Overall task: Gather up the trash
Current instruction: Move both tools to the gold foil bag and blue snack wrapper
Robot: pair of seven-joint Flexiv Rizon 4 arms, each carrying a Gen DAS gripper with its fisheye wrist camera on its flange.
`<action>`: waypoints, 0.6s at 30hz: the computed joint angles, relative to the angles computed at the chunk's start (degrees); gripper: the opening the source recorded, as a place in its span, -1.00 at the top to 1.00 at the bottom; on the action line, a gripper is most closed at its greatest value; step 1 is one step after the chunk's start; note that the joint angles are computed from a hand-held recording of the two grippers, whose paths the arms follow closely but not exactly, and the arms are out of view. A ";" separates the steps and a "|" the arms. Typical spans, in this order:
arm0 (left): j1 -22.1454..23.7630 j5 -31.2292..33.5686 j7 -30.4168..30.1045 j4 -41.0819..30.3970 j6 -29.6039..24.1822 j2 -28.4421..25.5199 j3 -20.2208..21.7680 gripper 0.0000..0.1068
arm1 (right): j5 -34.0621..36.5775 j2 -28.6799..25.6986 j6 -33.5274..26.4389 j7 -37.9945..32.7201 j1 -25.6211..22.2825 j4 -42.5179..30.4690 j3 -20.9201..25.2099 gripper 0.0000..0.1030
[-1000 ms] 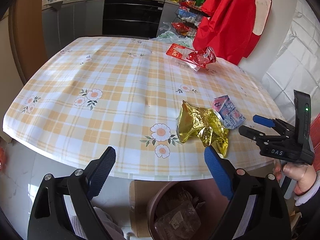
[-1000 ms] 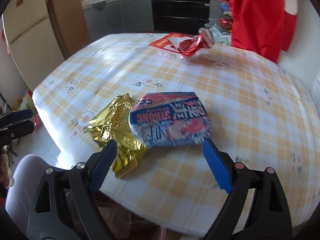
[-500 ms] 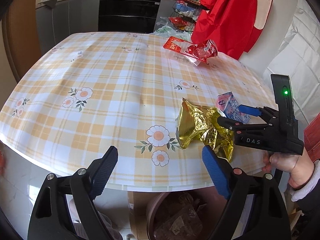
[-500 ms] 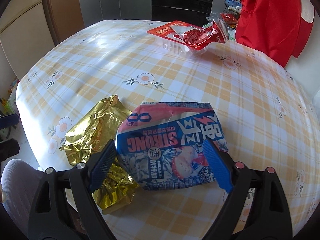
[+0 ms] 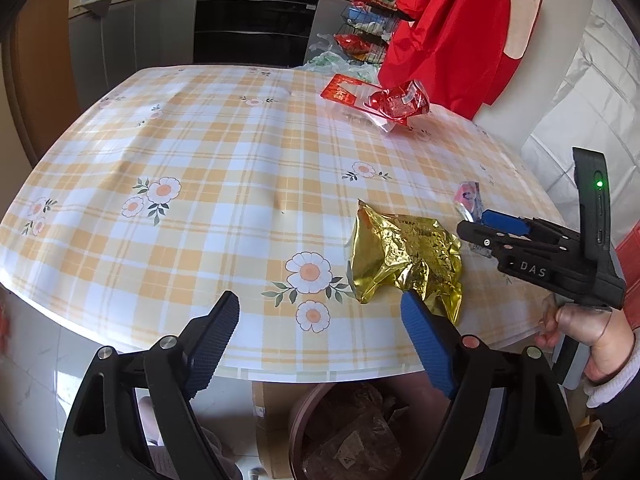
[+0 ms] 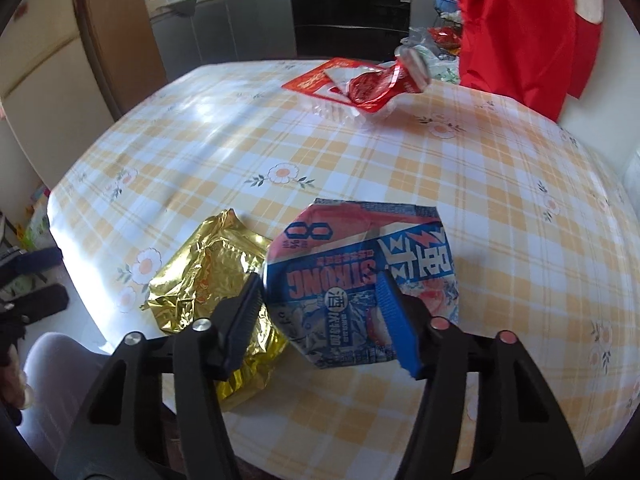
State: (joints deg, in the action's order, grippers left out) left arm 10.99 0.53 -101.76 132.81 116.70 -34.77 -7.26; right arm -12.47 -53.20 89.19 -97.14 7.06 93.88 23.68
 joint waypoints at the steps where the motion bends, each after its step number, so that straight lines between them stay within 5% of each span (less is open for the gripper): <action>1: 0.06 0.12 0.04 -0.21 -0.18 -0.09 -0.21 -0.50 | 0.70 0.26 0.20 0.34 -0.97 0.44 0.65 0.08; 11: 0.51 0.91 0.93 -3.11 -3.16 -2.29 -2.98 -0.40 | 5.68 -0.60 -0.69 2.32 -9.31 2.04 6.11 0.86; 14: -0.03 0.33 1.87 -4.48 -4.79 -3.03 -3.20 -0.40 | 5.91 -0.60 -0.79 2.94 -8.81 1.85 5.14 0.85; 18: -0.42 -0.53 3.38 -6.22 -6.78 -4.08 -3.75 -0.40 | 5.05 -0.59 0.37 3.18 -7.61 1.76 3.62 0.47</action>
